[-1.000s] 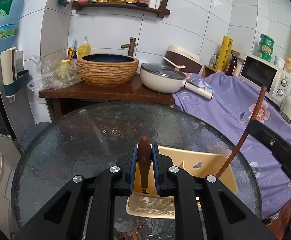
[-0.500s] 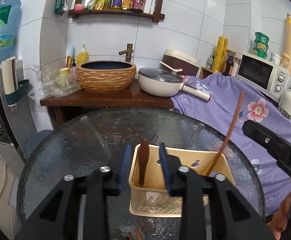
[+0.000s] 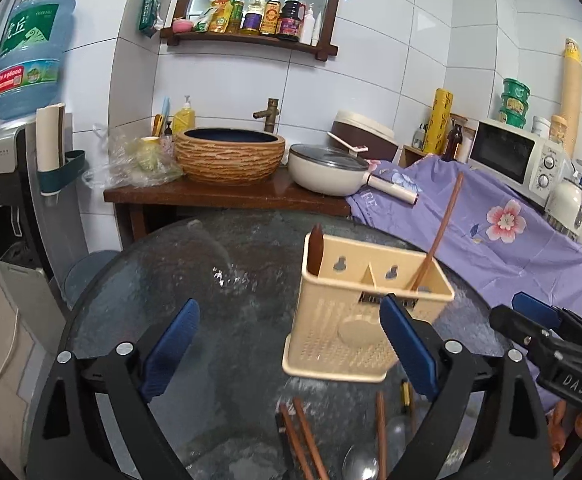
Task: Organize utensils
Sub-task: 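Move both tools back down to the utensils on the table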
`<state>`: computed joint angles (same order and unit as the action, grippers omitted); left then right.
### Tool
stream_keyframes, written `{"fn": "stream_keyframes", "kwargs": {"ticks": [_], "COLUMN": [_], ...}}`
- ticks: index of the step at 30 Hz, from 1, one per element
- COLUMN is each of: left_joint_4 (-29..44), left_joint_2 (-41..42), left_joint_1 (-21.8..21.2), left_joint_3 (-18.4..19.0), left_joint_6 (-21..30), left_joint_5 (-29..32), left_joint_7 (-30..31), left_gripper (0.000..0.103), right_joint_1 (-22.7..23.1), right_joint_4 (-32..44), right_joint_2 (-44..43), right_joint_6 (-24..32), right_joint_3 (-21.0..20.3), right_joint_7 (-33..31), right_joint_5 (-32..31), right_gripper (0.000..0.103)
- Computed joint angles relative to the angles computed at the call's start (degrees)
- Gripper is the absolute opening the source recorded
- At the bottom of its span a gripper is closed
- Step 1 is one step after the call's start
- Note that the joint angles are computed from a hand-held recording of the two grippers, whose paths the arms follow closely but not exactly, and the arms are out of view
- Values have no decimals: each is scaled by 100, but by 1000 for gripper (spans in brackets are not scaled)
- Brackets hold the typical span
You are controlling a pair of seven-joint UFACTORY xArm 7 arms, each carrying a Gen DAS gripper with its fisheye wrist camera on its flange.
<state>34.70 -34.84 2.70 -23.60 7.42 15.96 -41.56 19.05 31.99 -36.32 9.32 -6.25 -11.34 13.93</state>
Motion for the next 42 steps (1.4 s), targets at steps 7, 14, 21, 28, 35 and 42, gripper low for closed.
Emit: {"fn": "stream_keyframes", "kwargs": {"ticks": [7, 14, 21, 28, 35, 42], "left_joint_4": [-633, -1148, -1459, -1726, -1770, -1792], "left_joint_2": [-568, -894, -1149, -1399, -1161, -1077], "left_joint_1": [-293, -699, -853, -934, -1104, -1192], "left_joint_3": [73, 379, 391, 374, 504, 516], "left_joint_6": [287, 534, 763, 887, 835, 792], "left_joint_5": [-84, -339, -442, -453, -529, -580], "left_joint_7": [-44, -46, -126, -234, -170, -180], "left_gripper": [95, 95, 95, 94, 89, 89], "right_joint_1": [-162, -333, -472, -768, -719, -854], "right_joint_4": [-692, -1178, -1448, -1655, -1548, -1494], "right_joint_2": [-447, -718, -799, -841, -569, -316], "right_joint_6": [415, 751, 850, 945, 902, 893], "right_joint_3": [68, 196, 475, 758, 783, 1121], "right_joint_7": [84, 268, 517, 746, 914, 1208], "right_joint_5": [-49, -95, -321, -703, -839, -1178], "right_gripper": [68, 68, 68, 68, 68, 67]}}
